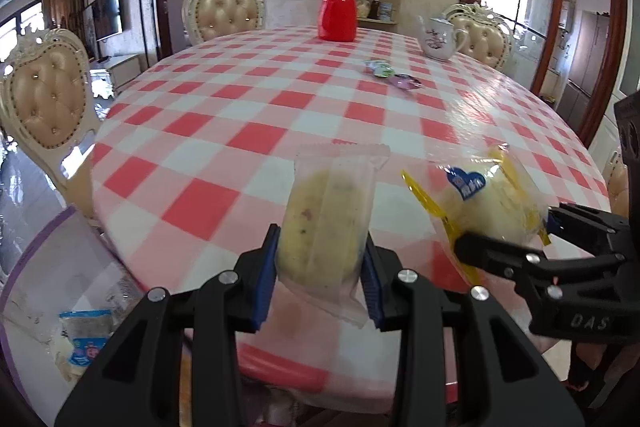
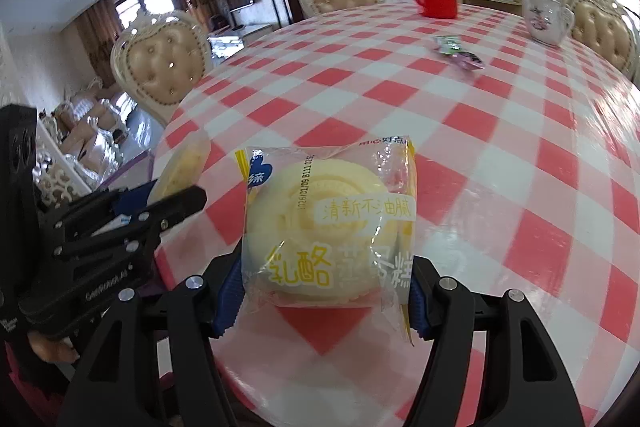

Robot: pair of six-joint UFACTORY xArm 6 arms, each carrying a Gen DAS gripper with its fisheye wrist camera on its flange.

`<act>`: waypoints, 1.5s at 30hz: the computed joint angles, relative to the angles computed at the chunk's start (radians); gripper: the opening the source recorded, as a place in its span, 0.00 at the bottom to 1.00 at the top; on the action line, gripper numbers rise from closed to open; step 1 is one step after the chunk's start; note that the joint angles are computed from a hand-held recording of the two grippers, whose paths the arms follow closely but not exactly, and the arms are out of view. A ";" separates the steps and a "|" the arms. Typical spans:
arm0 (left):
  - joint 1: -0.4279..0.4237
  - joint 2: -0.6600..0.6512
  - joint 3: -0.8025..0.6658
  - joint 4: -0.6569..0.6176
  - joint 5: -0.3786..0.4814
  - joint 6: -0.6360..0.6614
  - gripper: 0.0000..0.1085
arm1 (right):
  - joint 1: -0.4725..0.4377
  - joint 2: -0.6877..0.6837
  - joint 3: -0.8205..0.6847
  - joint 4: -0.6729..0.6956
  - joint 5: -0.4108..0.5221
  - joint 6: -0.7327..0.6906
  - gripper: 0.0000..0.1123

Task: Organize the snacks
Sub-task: 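Carry both bun bags over the clear bin, then open both tools to drop the bun bags into the bin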

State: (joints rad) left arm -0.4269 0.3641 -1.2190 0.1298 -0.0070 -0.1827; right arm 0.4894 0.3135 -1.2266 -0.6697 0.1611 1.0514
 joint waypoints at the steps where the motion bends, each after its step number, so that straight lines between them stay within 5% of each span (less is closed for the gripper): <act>1: 0.016 -0.004 0.001 0.068 0.003 -0.058 0.34 | 0.012 0.012 -0.017 0.024 0.008 -0.030 0.57; 11: 0.120 -0.055 0.027 0.244 0.045 -0.206 0.35 | 0.105 0.119 -0.187 0.206 0.078 -0.277 0.57; 19: 0.225 -0.069 0.013 0.527 0.139 -0.432 0.35 | 0.192 0.223 -0.366 0.305 0.159 -0.481 0.57; 35: 0.370 -0.148 0.061 0.596 0.237 -0.432 0.37 | 0.320 0.448 -0.703 0.514 0.318 -0.861 0.57; 37: 0.376 -0.155 0.064 0.636 0.248 -0.471 0.45 | 0.323 0.460 -0.714 0.578 0.316 -0.922 0.58; 39: 0.376 -0.155 0.051 0.725 0.276 -0.565 0.75 | 0.324 0.454 -0.694 0.680 0.279 -0.991 0.63; 41: 0.375 -0.158 0.039 0.840 0.301 -0.682 0.79 | 0.322 0.433 -0.653 0.711 0.218 -1.001 0.67; 45: 0.357 -0.145 0.019 0.880 0.331 -0.714 0.85 | 0.301 0.369 -0.552 0.689 0.118 -0.945 0.69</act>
